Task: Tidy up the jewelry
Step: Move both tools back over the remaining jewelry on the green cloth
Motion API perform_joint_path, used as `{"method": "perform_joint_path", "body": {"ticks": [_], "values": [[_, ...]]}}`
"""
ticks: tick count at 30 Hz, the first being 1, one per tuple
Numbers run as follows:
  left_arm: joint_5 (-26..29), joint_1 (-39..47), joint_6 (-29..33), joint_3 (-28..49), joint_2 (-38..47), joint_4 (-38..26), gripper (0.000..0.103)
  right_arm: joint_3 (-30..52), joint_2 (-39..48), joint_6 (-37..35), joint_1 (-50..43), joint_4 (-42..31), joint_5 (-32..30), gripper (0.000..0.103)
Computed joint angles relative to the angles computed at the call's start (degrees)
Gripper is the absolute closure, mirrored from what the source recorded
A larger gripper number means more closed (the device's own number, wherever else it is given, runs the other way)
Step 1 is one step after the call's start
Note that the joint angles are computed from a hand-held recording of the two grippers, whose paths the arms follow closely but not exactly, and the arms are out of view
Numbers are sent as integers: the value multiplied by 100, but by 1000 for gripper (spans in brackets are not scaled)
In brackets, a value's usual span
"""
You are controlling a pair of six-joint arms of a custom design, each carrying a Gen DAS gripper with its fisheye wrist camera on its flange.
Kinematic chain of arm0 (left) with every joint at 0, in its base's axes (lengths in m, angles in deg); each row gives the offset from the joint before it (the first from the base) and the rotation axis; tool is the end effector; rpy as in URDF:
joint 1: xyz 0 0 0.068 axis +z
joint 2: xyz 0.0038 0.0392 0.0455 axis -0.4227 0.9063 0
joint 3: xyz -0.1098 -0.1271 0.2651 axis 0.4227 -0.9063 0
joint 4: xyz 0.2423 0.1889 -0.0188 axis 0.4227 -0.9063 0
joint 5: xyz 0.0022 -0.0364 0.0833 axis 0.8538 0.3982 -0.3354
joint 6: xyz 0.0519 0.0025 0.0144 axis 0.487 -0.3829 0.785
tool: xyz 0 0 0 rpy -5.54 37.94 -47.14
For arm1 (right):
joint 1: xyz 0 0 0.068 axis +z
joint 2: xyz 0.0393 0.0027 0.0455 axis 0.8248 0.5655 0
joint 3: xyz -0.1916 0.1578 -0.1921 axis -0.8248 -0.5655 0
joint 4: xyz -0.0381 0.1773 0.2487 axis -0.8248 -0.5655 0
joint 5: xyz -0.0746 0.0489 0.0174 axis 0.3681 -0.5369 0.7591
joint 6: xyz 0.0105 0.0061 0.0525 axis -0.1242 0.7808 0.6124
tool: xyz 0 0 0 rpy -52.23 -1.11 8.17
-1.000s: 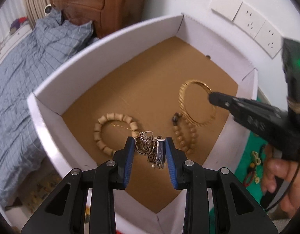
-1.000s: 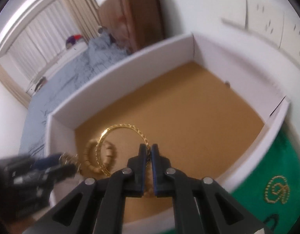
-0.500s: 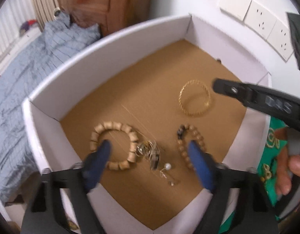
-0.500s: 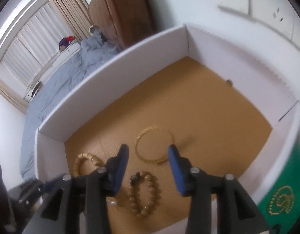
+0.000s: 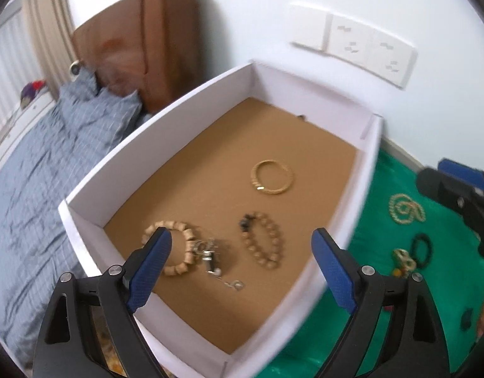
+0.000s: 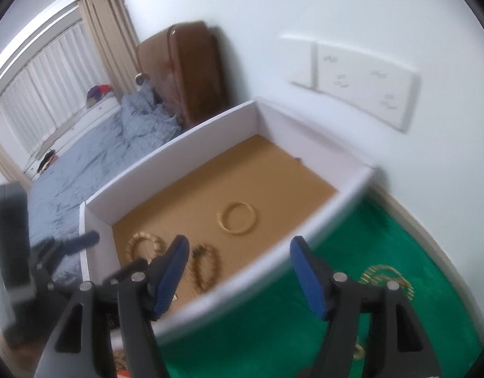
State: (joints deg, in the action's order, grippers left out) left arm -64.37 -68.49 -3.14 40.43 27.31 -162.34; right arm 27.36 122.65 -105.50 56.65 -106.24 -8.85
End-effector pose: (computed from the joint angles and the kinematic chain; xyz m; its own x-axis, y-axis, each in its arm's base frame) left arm 0.2460 -0.2082 0.3665 -0.7526 -0.3793 -0.5383 -0.4579 0.8889 0.0139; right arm 0.2989 0.0229 0.4691 -0.6088 -0.4911 -0.6230 -0.6846 0.7220 0.0999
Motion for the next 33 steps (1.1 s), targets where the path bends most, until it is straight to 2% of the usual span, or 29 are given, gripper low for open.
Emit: {"method": "perform_joint_path", "body": {"ticks": [6,12,21,26,33], "values": [[-148,-561,275,740,404,-14,9,-287,-514,-1008,-1512,-301,-297,35],[79,-927,613,1244,802,135,9,-412,-743,-1844,-2940,-721,-544,35],[651,-1399,1128,1259,1058,564,8,-1001,-885,-2935,-4793,-931,-420,35],[949,-1470,1487,1349,1287,931,8,-1297,-815,-3000,-5216,-851,-235,35],[1092,-1511,1682,1572,1610,1091,9,-1311,-826,-3141,-5534,-815,-465,35]]}}
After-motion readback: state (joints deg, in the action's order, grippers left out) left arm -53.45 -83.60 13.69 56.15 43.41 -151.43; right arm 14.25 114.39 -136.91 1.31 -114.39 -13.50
